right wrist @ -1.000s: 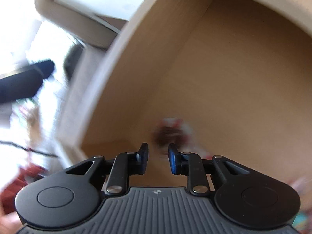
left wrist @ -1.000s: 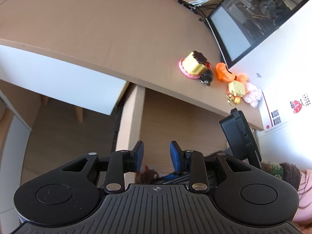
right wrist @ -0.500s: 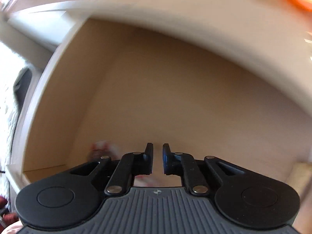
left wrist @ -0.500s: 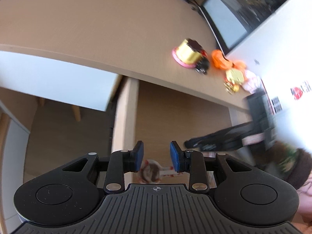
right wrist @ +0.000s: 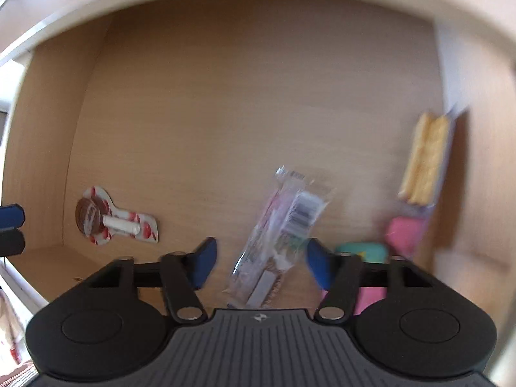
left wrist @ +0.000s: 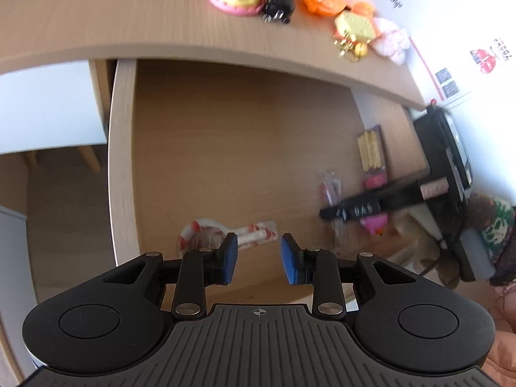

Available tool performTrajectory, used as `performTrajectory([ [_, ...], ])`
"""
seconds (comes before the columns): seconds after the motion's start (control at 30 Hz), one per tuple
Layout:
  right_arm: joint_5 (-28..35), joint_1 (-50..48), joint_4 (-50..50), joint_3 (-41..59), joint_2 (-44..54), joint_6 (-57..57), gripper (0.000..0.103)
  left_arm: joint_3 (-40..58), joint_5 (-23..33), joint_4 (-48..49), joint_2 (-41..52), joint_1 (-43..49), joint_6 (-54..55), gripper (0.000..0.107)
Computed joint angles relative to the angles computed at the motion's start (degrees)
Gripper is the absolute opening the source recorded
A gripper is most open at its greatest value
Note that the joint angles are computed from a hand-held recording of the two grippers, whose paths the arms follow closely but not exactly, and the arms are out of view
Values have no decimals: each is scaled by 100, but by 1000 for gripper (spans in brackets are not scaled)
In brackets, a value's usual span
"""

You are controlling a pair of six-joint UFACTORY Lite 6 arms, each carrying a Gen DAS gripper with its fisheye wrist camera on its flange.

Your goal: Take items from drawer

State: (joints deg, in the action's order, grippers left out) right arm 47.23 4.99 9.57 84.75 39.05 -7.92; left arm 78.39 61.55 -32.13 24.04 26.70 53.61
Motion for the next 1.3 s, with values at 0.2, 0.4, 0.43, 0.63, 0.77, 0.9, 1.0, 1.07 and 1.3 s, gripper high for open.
performTrajectory([
  [0.2,-615,-44,45,654,56,-90,23,-9,-28,93,93,-119,-170,32],
  [0.4,480,142,1435,1190,232,-1752,49,466,-66,-326,227,103,-380,32],
  [0.43,650,251,1578,1278,335,-1841,49,580,-59,-418,230,176,-418,32],
  [0.63,1721,889,2031,2473,1387,-1412,37,1086,7,-759,66,689,-514,32],
  [0.77,2221,933,2319,3232,2021,-988,33,1135,6,-837,31,965,-519,32],
  [0.9,1895,1044,1550,3567,2225,-546,30,1001,20,-764,-9,1106,-528,32],
  [1.0,1369,939,1274,3400,1986,-448,29,831,74,-677,-73,1158,-449,32],
  [1.07,896,869,1004,3172,1714,-446,29,668,63,-630,-127,1086,-384,32],
  [1.3,377,-109,1142,1982,312,-1093,31,286,-115,-136,-183,257,250,32],
])
